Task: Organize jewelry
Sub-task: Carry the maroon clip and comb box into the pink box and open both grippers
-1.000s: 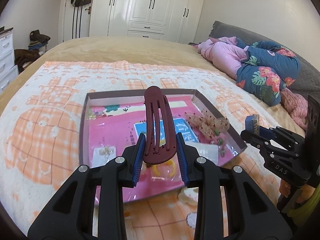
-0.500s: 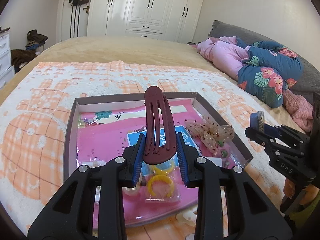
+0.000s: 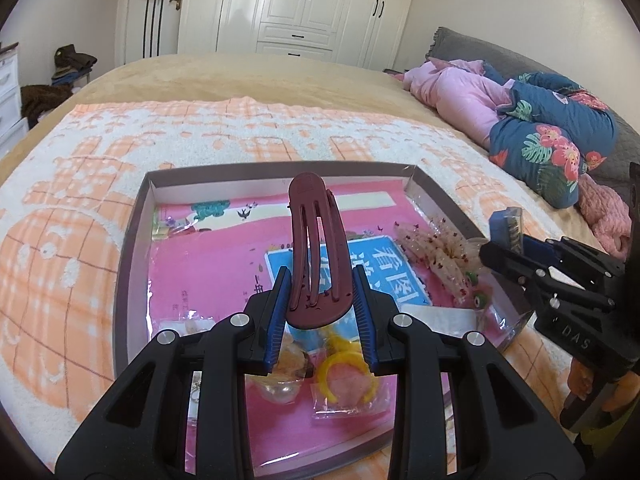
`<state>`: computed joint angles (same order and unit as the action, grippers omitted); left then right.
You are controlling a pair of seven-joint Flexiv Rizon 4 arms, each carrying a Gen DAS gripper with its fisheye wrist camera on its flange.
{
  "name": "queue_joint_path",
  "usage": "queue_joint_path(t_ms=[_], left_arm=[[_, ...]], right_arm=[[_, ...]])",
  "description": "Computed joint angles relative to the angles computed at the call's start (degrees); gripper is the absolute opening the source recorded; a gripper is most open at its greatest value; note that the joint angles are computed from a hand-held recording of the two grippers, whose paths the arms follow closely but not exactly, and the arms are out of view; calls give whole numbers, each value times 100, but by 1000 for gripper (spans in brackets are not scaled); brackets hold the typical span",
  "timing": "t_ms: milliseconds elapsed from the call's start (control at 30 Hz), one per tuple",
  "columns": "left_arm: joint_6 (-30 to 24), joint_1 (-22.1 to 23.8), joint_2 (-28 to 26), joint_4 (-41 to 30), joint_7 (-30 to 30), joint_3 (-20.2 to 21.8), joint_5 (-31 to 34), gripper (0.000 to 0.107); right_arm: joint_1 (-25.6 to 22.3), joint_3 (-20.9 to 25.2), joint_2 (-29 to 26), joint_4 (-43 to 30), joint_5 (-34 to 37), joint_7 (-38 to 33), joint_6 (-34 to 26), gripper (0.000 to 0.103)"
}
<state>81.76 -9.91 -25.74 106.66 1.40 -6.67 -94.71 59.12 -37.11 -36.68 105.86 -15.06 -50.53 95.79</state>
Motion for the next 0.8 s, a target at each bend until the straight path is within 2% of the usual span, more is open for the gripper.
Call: queue_joint_path(t_ms=[200, 467, 633, 800], left_arm=[[-75, 126, -56, 49, -324, -63, 363, 23], [-14, 229, -92, 54, -452, -179, 513, 23], [-5, 249, -88, 60, -444, -207, 501, 23], [-29, 257, -93, 55, -441, -204, 458, 23]], right_arm=[[-291, 489, -36, -127, -135, -10, -111, 31], [-709, 1032, -105, -329, -268, 140, -140, 31], [-1413, 1858, -177, -761, -488, 179, -568, 31], [-1658, 2110, -181, -814, -792, 434, -697, 33]])
